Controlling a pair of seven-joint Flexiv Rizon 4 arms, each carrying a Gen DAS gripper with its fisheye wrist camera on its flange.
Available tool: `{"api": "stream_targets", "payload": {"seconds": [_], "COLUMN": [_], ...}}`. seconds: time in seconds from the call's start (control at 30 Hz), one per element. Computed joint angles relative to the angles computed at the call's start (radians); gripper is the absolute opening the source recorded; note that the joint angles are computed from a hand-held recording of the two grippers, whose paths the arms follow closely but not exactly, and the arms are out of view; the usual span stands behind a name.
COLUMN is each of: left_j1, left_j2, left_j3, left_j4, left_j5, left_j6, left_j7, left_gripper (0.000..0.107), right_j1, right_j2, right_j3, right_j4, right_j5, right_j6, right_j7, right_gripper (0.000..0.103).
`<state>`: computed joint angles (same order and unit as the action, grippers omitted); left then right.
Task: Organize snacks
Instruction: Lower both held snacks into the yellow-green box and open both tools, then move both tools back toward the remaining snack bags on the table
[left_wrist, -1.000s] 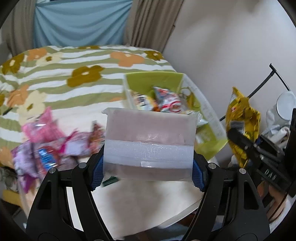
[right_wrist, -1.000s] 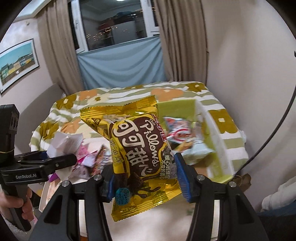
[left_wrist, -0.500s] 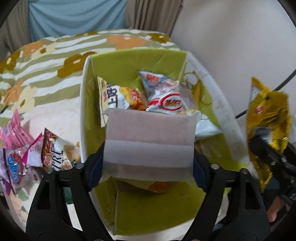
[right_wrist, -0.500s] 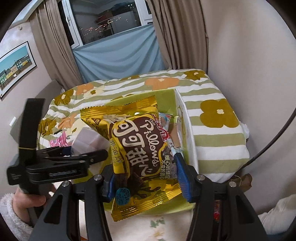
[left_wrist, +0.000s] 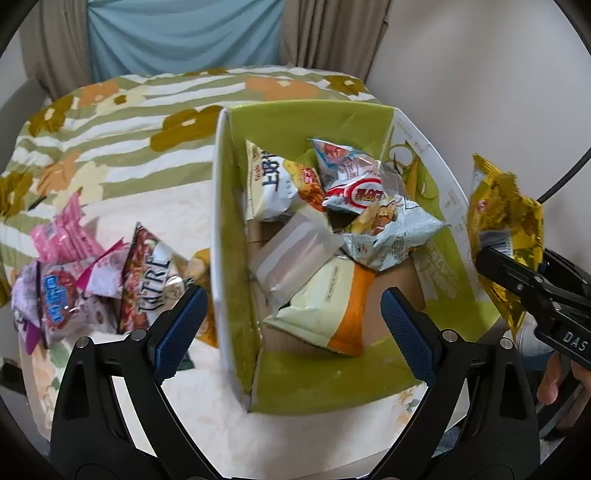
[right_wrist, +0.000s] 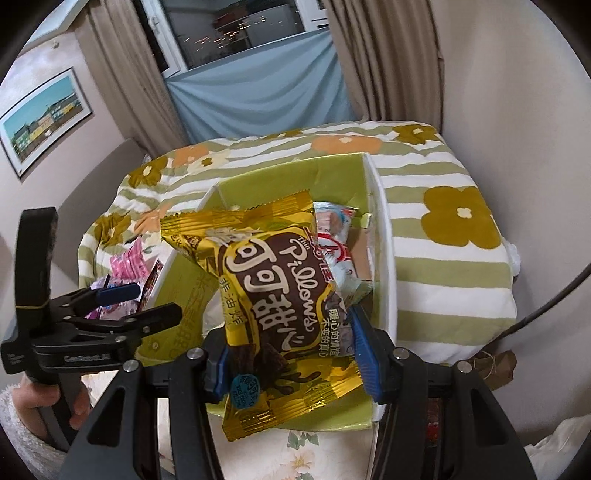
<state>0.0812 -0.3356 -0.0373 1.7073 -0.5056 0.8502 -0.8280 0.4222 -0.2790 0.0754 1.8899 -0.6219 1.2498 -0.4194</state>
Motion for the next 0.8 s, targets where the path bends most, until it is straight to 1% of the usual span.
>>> {"api": "stream_targets", "payload": {"seconds": [0.1,0.2,0.33,0.4,0.43,0.47,0.6,0.8], "left_j1": [0.000,0.001,0.005,0.005,0.007,0.009,0.016,0.026], "left_j2": [0.011,0.014,0.030,0.036,0.038,0.041,0.053,0.076], "left_j3": [0.006,0.008,0.011,0.015,0.016,0.017,0.021,0.032], "left_j4": [0.012,0.015,0.038,0.050,0.056,0.062,0.088,0.108], "left_j5": [0.004,0.004,-0.001,0.001,0.000,-0.003,-0.018,-0.036], "left_j6": [0.014,0.015,0.026,0.032,0.031,0.026,0.018,0.002], "left_j7": [-0.007,-0.019,-0.011,-0.007,-0.006,-0.006,0.002,0.006], "left_gripper": [0.094,0.094,0.094,0.094,0.094,0.094,0.094,0.094], "right_j1": [-0.011,-0.006,0.014,0.037,0.044,0.047,0.047,0.035], "right_j2": [-0.026,-0.045,-0.058,-0.050,-0.046,-0.041,-0.025,-0.002], "right_j3": [0.020,0.019,-0.005,-0.040,-0.052,-0.062,-0.082,-0.084], "right_j4": [-0.029,-0.047,-0.049,-0.024,-0.011,0.003,0.047,0.060], "right_j5": [0.042,0.065,0.056,0.006,-0.018,-0.042,-0.113,-0.196], "right_j6": [0.003,0.008,0.004,0.023,0.035,0.051,0.097,0.107], "right_j7": [-0.059,-0.096,-0.092,-0.036,-0.009,0.017,0.101,0.166], "right_gripper": [0.051,0.051,0.053,0.072,0.093,0.101,0.101,0.102]}}
